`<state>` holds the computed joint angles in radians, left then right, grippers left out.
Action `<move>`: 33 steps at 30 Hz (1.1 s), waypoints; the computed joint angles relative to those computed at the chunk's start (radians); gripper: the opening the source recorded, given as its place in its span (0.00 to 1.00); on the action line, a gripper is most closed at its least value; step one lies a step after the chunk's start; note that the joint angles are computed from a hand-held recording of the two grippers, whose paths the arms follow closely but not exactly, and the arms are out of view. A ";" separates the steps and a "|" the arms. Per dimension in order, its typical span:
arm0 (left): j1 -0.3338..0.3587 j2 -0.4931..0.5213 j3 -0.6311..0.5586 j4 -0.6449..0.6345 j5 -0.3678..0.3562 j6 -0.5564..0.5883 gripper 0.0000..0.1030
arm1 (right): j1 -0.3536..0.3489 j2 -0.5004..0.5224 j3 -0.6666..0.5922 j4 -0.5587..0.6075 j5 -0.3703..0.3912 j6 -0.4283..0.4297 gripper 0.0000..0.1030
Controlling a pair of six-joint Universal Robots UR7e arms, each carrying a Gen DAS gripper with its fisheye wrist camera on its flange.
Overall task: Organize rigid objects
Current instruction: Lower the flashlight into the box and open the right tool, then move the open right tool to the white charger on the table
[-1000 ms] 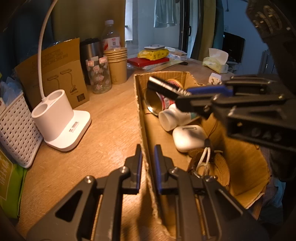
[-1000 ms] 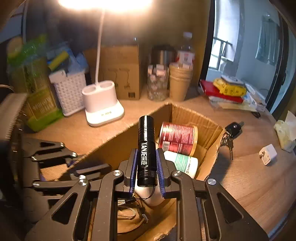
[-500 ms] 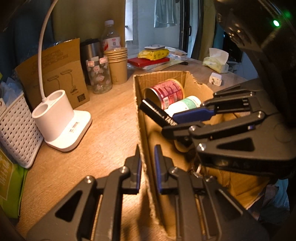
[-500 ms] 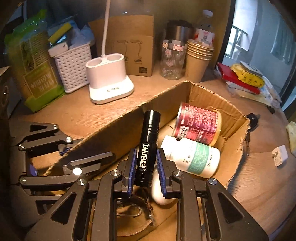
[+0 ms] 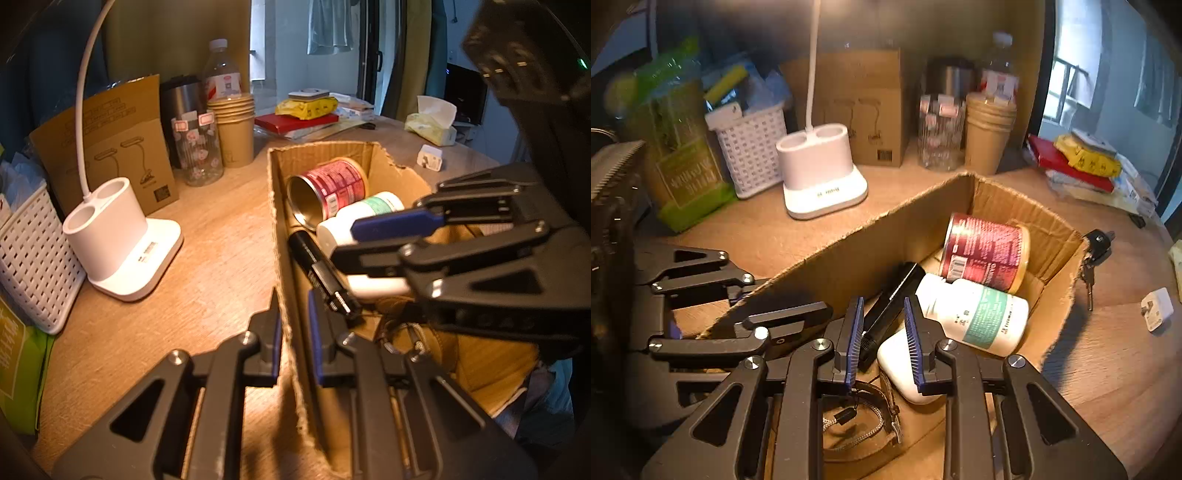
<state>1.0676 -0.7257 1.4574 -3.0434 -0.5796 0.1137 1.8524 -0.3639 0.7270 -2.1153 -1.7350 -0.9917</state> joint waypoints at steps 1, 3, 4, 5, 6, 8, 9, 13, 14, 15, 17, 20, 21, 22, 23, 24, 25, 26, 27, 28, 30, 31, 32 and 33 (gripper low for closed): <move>0.000 0.000 0.000 0.000 0.000 0.000 0.13 | -0.002 -0.008 0.011 -0.008 0.008 -0.001 0.29; 0.000 0.000 0.000 0.001 0.001 -0.002 0.13 | -0.007 -0.026 0.036 -0.016 0.032 -0.012 0.35; 0.000 0.000 0.000 0.001 0.002 -0.002 0.13 | -0.008 -0.034 0.050 -0.025 0.039 -0.014 0.35; 0.000 0.001 0.000 0.002 0.002 -0.002 0.13 | -0.009 -0.040 0.061 -0.036 0.041 -0.014 0.35; 0.000 0.000 0.000 0.002 0.001 -0.002 0.13 | -0.010 -0.047 0.076 -0.050 0.043 -0.015 0.35; 0.000 0.000 0.000 0.002 0.001 -0.003 0.13 | -0.014 -0.064 0.102 -0.071 0.053 -0.018 0.35; 0.001 0.000 0.000 0.003 0.001 -0.005 0.14 | -0.016 -0.073 0.116 -0.086 0.060 -0.019 0.35; 0.002 0.001 -0.002 0.005 0.001 -0.006 0.14 | -0.022 -0.101 0.143 -0.138 0.088 -0.017 0.36; 0.002 0.000 -0.001 0.005 0.000 -0.006 0.14 | -0.025 -0.107 0.146 -0.154 0.098 -0.013 0.37; 0.002 0.000 -0.002 0.006 -0.001 -0.007 0.14 | -0.027 -0.111 0.145 -0.167 0.104 -0.009 0.39; 0.003 -0.001 -0.002 0.008 -0.002 -0.009 0.14 | -0.031 -0.115 0.136 -0.177 0.107 -0.004 0.43; 0.004 -0.001 -0.002 0.009 -0.003 -0.010 0.14 | -0.041 -0.122 0.130 -0.193 0.113 0.006 0.43; 0.004 -0.001 -0.002 0.009 -0.003 -0.010 0.14 | -0.043 -0.120 0.124 -0.195 0.113 0.011 0.43; 0.005 -0.001 -0.003 0.010 -0.003 -0.011 0.14 | -0.046 -0.121 0.122 -0.199 0.113 0.014 0.43; 0.004 -0.001 -0.002 0.011 -0.003 -0.012 0.14 | -0.049 -0.122 0.122 -0.208 0.113 0.017 0.43; 0.004 -0.002 -0.002 0.012 -0.004 -0.015 0.14 | -0.053 -0.122 0.119 -0.216 0.111 0.020 0.43; 0.005 -0.002 -0.002 0.015 -0.004 -0.017 0.14 | -0.055 -0.120 0.113 -0.224 0.108 0.021 0.43; 0.005 -0.002 -0.003 0.017 -0.005 -0.018 0.14 | -0.058 -0.117 0.109 -0.236 0.105 0.019 0.43; 0.005 -0.002 -0.003 0.018 -0.005 -0.020 0.14 | -0.061 -0.112 0.103 -0.258 0.095 0.022 0.44; 0.006 -0.003 -0.003 0.019 -0.006 -0.021 0.14 | -0.064 -0.103 0.089 -0.267 0.085 0.032 0.44; 0.006 -0.002 -0.004 0.020 -0.006 -0.021 0.14 | -0.071 -0.089 0.064 -0.292 0.071 0.049 0.44; 0.006 -0.002 -0.004 0.019 -0.006 -0.020 0.14 | -0.075 -0.079 0.048 -0.307 0.061 0.058 0.44; 0.006 -0.002 -0.004 0.019 -0.006 -0.020 0.14 | -0.077 -0.069 0.031 -0.317 0.052 0.065 0.45; 0.006 -0.002 -0.004 0.019 -0.006 -0.020 0.14 | -0.082 -0.052 0.002 -0.331 0.036 0.075 0.45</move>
